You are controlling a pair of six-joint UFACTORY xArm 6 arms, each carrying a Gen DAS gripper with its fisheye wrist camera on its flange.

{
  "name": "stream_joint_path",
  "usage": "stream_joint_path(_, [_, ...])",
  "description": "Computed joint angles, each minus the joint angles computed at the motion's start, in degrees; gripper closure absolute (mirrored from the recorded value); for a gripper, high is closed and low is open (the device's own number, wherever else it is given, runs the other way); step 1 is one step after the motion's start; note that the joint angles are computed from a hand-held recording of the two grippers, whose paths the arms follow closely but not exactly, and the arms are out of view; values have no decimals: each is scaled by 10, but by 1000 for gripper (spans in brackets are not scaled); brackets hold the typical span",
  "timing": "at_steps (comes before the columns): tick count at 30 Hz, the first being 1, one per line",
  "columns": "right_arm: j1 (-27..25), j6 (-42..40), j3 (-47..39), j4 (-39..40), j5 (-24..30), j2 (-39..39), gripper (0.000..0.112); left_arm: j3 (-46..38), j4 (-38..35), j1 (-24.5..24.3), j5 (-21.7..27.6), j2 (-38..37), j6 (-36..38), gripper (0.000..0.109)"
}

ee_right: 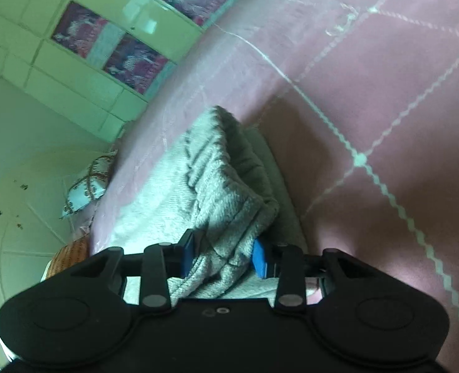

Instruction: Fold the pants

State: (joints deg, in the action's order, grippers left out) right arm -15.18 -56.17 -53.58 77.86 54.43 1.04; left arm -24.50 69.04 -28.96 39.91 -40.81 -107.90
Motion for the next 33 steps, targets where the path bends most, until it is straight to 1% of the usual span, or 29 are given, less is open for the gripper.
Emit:
stream_joint_path(1, [-9,13,-7,-10,17,6,75,6,-6,4,-6,-10,1,18])
stream_joint_path(2, [-21,20,-11,-11,33,10,74,9,-15,0,2,-21,-2,18])
stream_joint_path(3, [-37,8,-3,-4,47,4,74,12,-17,-9,19,-33,-12,18])
stream_joint_path(5, [-48,-23,4,8,36,-9,83,16,-10,-20,39,-51,-35,18])
stream_joint_path(6, [-51,-41,8,18,30,-17,85,11,-3,-27,54,-51,-41,18])
stream_joint_path(9, [-53,-107,10,51,33,-32,89,-21,4,0,23,-17,-14,18])
stream_joint_path(11, [-32,-135,5,56,30,-40,89,-49,5,19,-4,18,5,18])
stream_joint_path(12, [-17,-153,5,62,18,-47,89,-63,0,30,-22,37,17,18])
stream_joint_path(13, [1,-178,6,67,6,-53,89,-73,-11,36,-32,52,33,18])
stream_joint_path(14, [17,-197,8,67,-9,-60,86,-82,-25,39,-37,66,49,18])
stream_joint_path(16, [52,-221,8,49,-49,-62,84,-88,-69,49,-55,88,94,18])
stream_joint_path(17, [76,-217,8,11,-96,-59,86,-86,-91,50,-54,93,115,18])
stream_joint_path(18, [100,-195,7,-40,-148,-50,89,-77,-96,58,-73,90,112,16])
stream_joint_path(19, [111,-183,6,-67,-175,-35,96,-66,-97,64,-87,84,100,14])
stream_joint_path(20, [109,-182,5,-71,-179,-31,98,-59,-93,66,-91,78,91,13])
stream_joint_path(23, [87,-192,1,-68,-140,-37,98,-52,-95,62,-82,66,94,13])
stream_joint_path(24, [80,-196,3,-61,-128,-44,95,-52,-99,61,-79,62,95,13])
stream_joint_path(25, [71,-207,7,-46,-112,-53,88,-53,-102,59,-75,59,98,13])
stream_joint_path(26, [61,-229,15,-24,-101,-65,85,-54,-103,58,-71,57,101,13])
stream_joint_path(28, [59,-268,28,6,-103,-83,83,-58,-104,55,-64,56,104,13])
stream_joint_path(29, [57,-275,28,14,-95,-85,83,-61,-111,56,-63,56,112,13])
stream_joint_path(33, [61,-258,16,31,-97,-77,81,-69,-116,68,-64,47,144,13])
